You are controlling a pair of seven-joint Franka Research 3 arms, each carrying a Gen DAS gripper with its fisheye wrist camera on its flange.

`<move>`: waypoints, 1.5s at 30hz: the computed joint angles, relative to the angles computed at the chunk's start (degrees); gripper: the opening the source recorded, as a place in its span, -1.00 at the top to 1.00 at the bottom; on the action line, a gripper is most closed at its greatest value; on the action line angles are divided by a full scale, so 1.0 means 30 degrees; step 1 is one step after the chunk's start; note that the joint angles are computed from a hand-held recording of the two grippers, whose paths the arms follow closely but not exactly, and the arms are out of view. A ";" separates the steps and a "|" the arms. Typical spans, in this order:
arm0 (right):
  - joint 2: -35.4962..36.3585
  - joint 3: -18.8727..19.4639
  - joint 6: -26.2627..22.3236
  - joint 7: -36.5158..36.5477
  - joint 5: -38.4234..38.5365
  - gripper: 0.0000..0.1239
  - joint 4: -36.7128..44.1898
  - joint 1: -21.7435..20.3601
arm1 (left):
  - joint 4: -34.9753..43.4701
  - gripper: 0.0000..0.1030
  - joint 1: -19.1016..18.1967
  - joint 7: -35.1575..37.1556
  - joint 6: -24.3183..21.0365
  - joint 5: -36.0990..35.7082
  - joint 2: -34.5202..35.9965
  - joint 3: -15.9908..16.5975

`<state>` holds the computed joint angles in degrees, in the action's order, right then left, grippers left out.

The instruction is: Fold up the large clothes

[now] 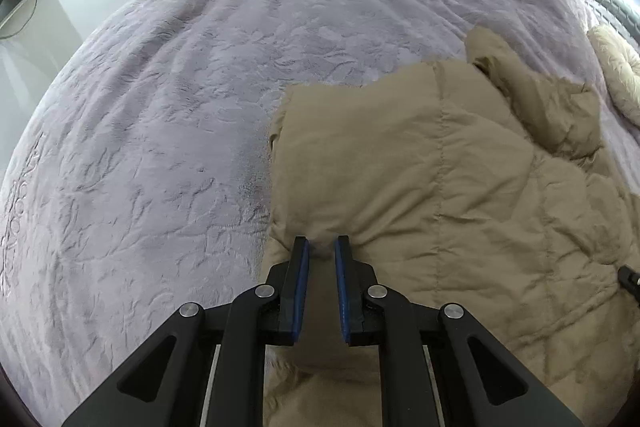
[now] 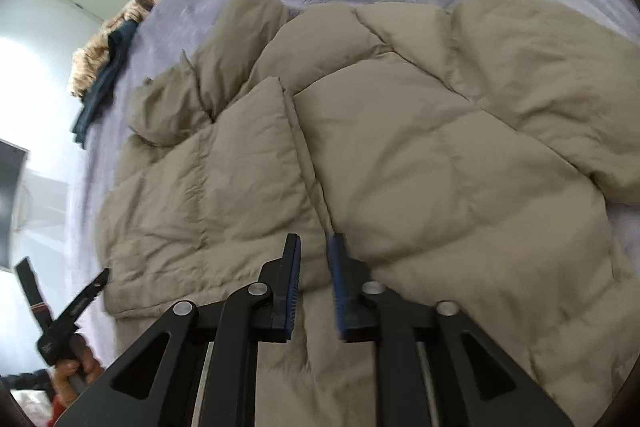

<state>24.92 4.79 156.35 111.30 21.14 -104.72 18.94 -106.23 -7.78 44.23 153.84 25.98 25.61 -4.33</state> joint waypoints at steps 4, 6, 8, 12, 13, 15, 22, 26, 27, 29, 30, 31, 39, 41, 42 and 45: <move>-0.1549 0.0250 -0.0187 -0.0595 0.0702 0.69 -0.1740 -0.0467 | -0.0628 0.71 0.0019 -0.0269 -0.0281 -0.0729 -0.0961 -0.0375; -0.2122 0.0315 -0.0413 -0.0669 0.1060 0.65 -0.2369 -0.0535 | -0.0912 0.71 0.0334 -0.0105 -0.0484 -0.1903 -0.1319 -0.0973; -0.2810 0.0473 -0.0510 -0.0984 0.1713 0.49 -0.3178 -0.0706 | -0.1228 0.70 0.0675 0.0423 -0.0590 -0.3446 -0.1609 -0.1710; -0.4331 0.0788 -0.0308 -0.2122 0.3536 0.42 -0.5036 -0.1020 | -0.1484 0.70 0.0136 0.0344 -0.1419 -0.4179 -0.1963 -0.1953; -0.4682 0.0803 -0.0281 -0.2379 0.3962 0.40 -0.5441 -0.1049 | -0.1585 0.70 0.0007 0.0269 -0.1524 -0.4384 -0.2057 -0.2045; -0.5302 0.0823 -0.0234 -0.3036 0.5001 0.35 -0.6156 -0.1153 | -0.1743 0.68 -0.0222 0.0273 -0.1675 -0.4728 -0.2214 -0.2240; -0.7427 0.0281 -0.0042 -0.4897 0.7442 0.26 -0.8414 -0.1233 | -0.1185 -1.00 -0.1737 -0.0685 -0.2403 -0.3656 -0.2324 -0.2405; -0.8391 -0.0271 0.0050 -0.5398 0.8090 0.09 -0.9497 -0.1404 | 0.0244 -1.00 -0.2487 -0.0319 -0.3253 -0.3592 -0.1506 -0.2754; -0.8714 -0.0438 0.0189 -0.5673 0.8481 0.04 -0.9886 -0.1503 | 0.0389 -1.00 -0.2701 -0.0349 -0.3322 -0.3380 -0.1430 -0.2713; -0.9206 -0.0744 0.0481 -0.6113 0.9135 -0.26 -1.0507 -0.1669 | 0.1384 -1.00 -0.3434 -0.0500 -0.3899 -0.2540 -0.0889 -0.2597; -0.9475 -0.0928 0.0648 -0.6206 0.9249 -0.33 -1.0842 -0.1808 | 0.1647 -1.00 -0.3687 -0.0539 -0.3966 -0.2286 -0.0716 -0.2593; -0.9721 -0.1125 0.0810 -0.6209 0.9230 -0.36 -1.1167 -0.1985 | 0.2065 -1.00 -0.3907 -0.0436 -0.4079 -0.2104 -0.0456 -0.2636; -1.0928 -0.2569 0.3134 -0.7146 1.1413 -0.66 -1.3055 -0.3164 | 0.5700 -1.00 -0.5343 0.0724 -0.6122 -0.2458 0.1747 -0.2879; -1.1018 -0.2706 0.4063 -0.7337 1.1582 -0.66 -1.3276 -0.3387 | 0.6551 -1.00 -0.5762 0.0709 -0.6535 -0.2131 0.2257 -0.2741; -1.1011 -0.2825 0.4738 -0.7773 1.2125 -0.66 -1.3341 -0.3345 | 0.6986 -1.00 -0.5903 0.0750 -0.6815 -0.2090 0.2523 -0.2713; -1.0775 -0.3294 0.5780 -0.8852 1.3826 -0.66 -1.3180 -0.3359 | 0.7952 -1.00 -0.5874 0.1380 -0.7311 -0.2761 0.3209 -0.3056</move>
<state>-7.40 -5.09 173.69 84.74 62.62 -144.26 8.86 -82.37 -25.41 48.37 131.91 17.69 35.24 -13.49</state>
